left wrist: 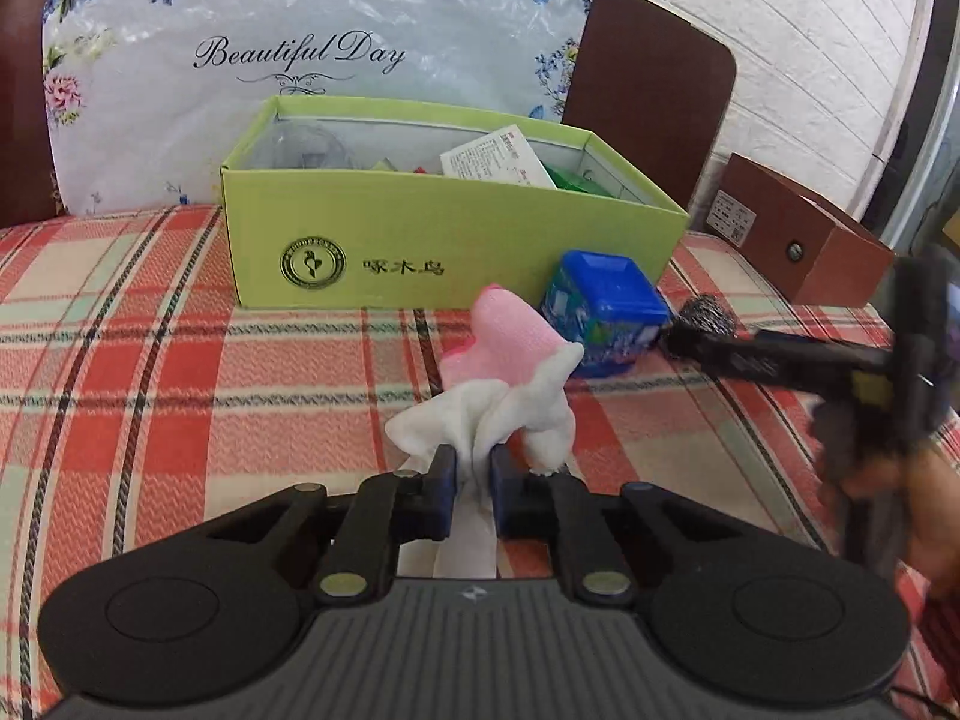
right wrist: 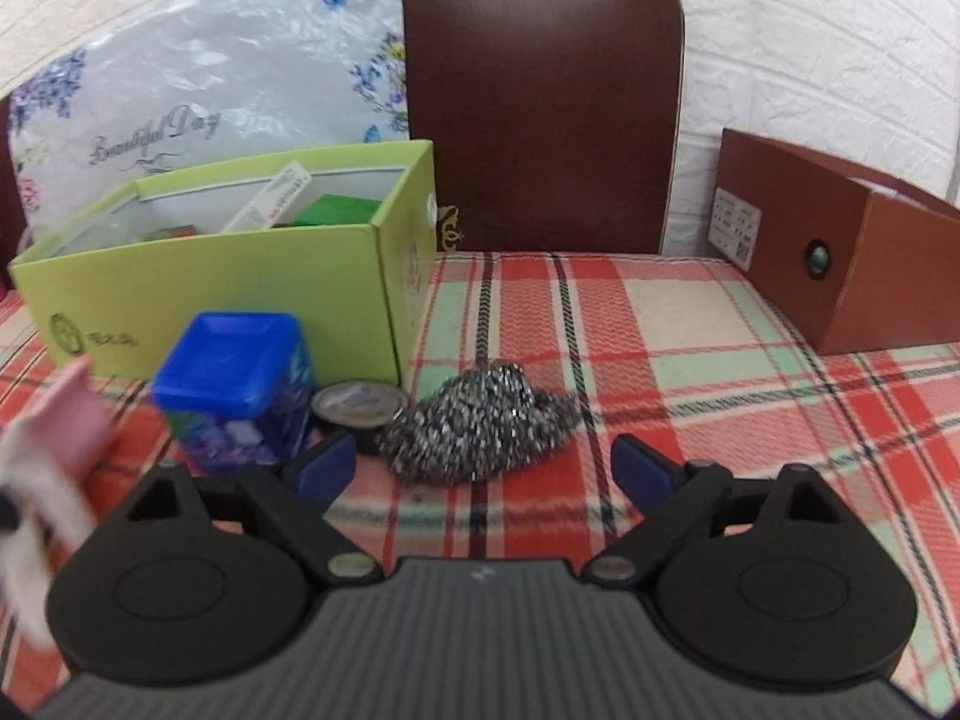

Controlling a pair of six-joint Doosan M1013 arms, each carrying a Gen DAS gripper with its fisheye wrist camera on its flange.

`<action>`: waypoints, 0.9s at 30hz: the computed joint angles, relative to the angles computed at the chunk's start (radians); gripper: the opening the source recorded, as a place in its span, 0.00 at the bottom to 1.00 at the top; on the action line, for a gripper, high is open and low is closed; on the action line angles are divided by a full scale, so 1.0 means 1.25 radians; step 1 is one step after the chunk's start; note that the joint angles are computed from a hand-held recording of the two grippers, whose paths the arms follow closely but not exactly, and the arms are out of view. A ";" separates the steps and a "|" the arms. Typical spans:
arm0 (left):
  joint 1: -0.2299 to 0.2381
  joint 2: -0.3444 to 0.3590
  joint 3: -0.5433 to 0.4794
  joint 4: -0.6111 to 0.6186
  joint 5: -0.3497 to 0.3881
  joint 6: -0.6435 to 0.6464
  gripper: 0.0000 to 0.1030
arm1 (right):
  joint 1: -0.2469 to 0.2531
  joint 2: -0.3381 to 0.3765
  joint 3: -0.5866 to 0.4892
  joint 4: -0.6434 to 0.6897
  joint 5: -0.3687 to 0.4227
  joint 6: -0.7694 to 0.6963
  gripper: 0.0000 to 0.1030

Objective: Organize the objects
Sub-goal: 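Grasp the white-pink glove with the left tool while the right tool grasps the steel wool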

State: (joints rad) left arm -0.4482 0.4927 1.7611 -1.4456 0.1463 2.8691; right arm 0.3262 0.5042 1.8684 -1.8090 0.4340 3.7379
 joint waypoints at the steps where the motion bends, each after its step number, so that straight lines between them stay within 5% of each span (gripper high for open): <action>1: 0.000 -0.001 0.002 0.014 0.000 -0.012 0.11 | -0.006 0.006 -0.011 0.036 -0.010 -0.032 0.52; 3: -0.003 0.001 0.001 0.073 -0.014 -0.061 0.11 | -0.013 0.002 -0.010 0.075 -0.041 -0.039 0.43; 4: -0.002 0.003 -0.001 0.100 -0.011 -0.088 0.11 | -0.009 -0.005 0.002 0.043 -0.038 0.003 0.40; 5: 0.000 0.005 -0.002 0.102 -0.001 -0.095 0.11 | -0.005 -0.014 0.016 0.014 -0.044 0.025 0.25; 8: 0.007 0.003 0.003 0.132 0.035 -0.135 0.11 | 0.015 -0.052 0.070 -0.094 -0.068 0.112 0.09; 10: 0.010 -0.006 0.017 0.093 0.062 -0.094 0.11 | 0.022 -0.082 0.111 -0.255 -0.121 0.253 0.09; 13: 0.002 -0.023 0.046 0.008 0.055 0.005 0.11 | 0.052 -0.103 0.142 -0.240 -0.133 0.214 0.10; 15: -0.008 -0.027 0.054 -0.019 0.031 0.037 0.12 | 0.062 -0.101 0.139 -0.172 -0.112 0.171 0.20; 17: -0.013 -0.029 0.057 -0.003 0.020 0.018 0.18 | 0.072 -0.082 0.111 -0.041 -0.037 0.084 0.67; 19: -0.012 -0.034 0.065 -0.055 0.021 0.060 0.27 | 0.072 -0.059 0.081 -0.004 0.033 0.084 0.77; 21: -0.014 -0.037 0.070 -0.071 0.011 0.073 0.51 | 0.058 -0.032 0.039 0.053 0.045 0.028 0.77; 22: -0.017 -0.039 0.075 -0.122 0.000 0.122 0.54 | 0.051 -0.018 0.016 0.094 0.048 -0.015 0.77; 24: -0.018 -0.042 0.077 -0.139 -0.010 0.146 0.56 | 0.042 0.010 -0.026 0.193 0.075 -0.121 0.70; 25: -0.017 -0.040 0.074 -0.094 -0.005 0.108 0.56 | 0.036 0.016 -0.033 0.200 0.067 -0.133 0.37; 27: -0.015 -0.035 0.066 -0.041 -0.001 0.060 0.57 | 0.020 0.000 -0.013 0.158 -0.003 -0.089 0.30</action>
State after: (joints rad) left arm -0.4668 0.4485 1.8440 -1.4963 0.1448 2.9441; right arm 0.3508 0.5047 1.8519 -1.6112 0.4297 3.6270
